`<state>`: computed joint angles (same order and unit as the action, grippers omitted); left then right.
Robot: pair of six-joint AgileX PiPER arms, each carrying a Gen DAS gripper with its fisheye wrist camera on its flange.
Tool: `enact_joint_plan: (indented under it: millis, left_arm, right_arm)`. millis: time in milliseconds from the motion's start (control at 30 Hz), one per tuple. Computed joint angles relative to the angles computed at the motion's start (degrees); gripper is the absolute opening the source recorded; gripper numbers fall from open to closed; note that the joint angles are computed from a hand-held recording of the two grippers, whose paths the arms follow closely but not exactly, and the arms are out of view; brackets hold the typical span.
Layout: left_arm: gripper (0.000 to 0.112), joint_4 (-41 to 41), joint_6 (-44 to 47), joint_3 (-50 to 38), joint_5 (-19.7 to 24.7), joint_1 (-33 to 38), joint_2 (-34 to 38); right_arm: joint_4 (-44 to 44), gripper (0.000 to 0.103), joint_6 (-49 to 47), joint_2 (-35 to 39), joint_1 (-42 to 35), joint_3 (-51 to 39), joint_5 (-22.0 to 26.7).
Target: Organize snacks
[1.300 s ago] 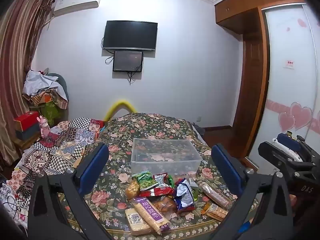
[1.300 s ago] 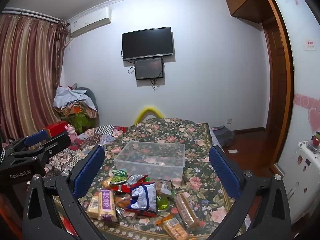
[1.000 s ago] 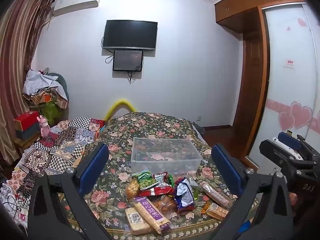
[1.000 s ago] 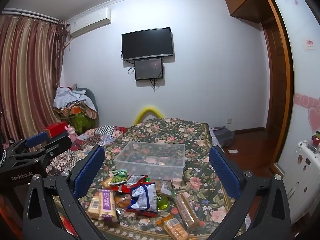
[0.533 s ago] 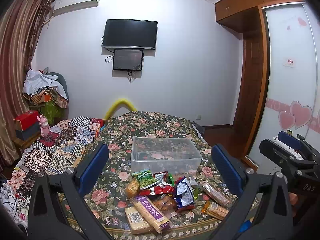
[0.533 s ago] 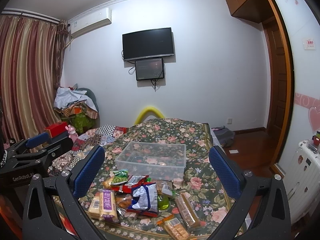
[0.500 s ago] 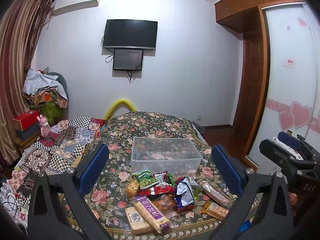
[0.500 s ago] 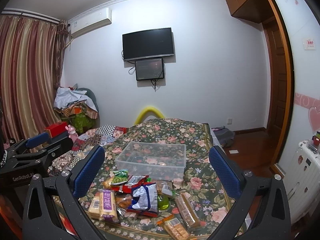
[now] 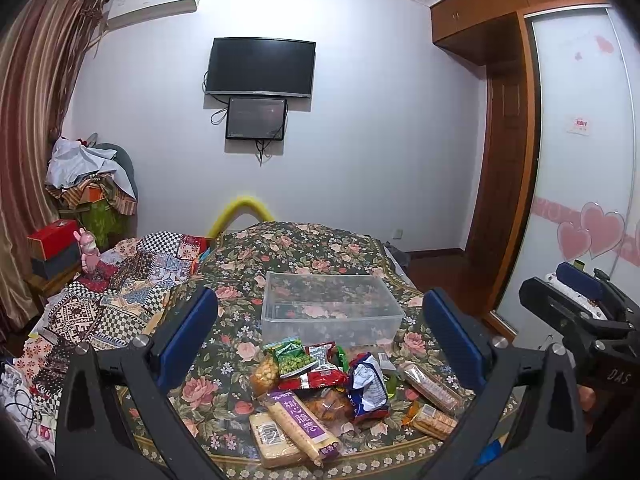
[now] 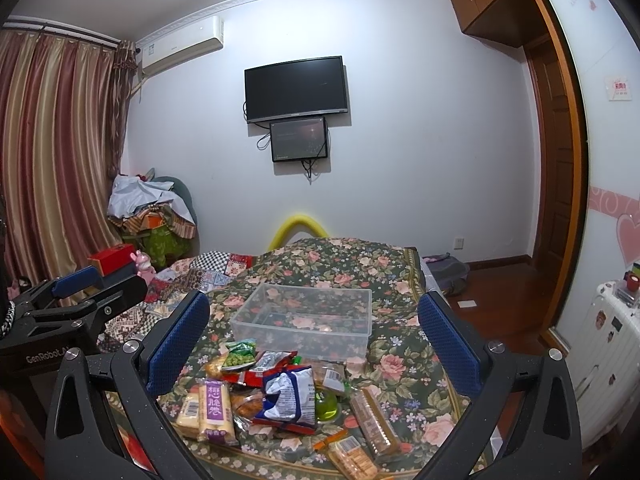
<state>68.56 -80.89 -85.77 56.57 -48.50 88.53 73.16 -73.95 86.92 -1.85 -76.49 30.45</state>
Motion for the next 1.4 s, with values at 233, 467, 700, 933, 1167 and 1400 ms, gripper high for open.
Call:
enact_joint_plan:
  millis: [233, 467, 700, 933, 1167, 1400]
  left_arm:
    - [0.103, -0.1, -0.3, 0.4, -1.2, 0.6, 0.1]
    - [0.103, -4.4, 4.6, 0.9, -5.7, 4.8, 0.4]
    - [0.103, -12.8, 9.9, 4.1, -14.4, 12.5, 1.4]
    - [0.089, -31.5, 24.8, 1.5, -12.9, 16.5, 6.5]
    - [0.075, -46.1, 32.0, 0.1, -11.1, 20.4, 12.0]
    - [0.075, -49.7, 32.1, -0.8, -10.2, 20.1, 14.8]
  right_arm:
    - [-0.8, 0.103, 1.4, 1.1, 0.3, -0.9, 0.4]
    - [-10.5, 0.103, 11.1, 6.8, 0.1, -7.0, 2.7]
    - [-22.0, 0.103, 19.6, 13.2, -1.3, -12.3, 8.3]
    - [-31.8, 0.103, 27.4, 19.0, -1.9, -15.1, 10.6]
    - [-38.9, 0.094, 30.7, 22.6, -1.4, -17.2, 11.8]
    - [-39.8, 0.074, 31.4, 29.5, -2.0, -23.8, 16.4]
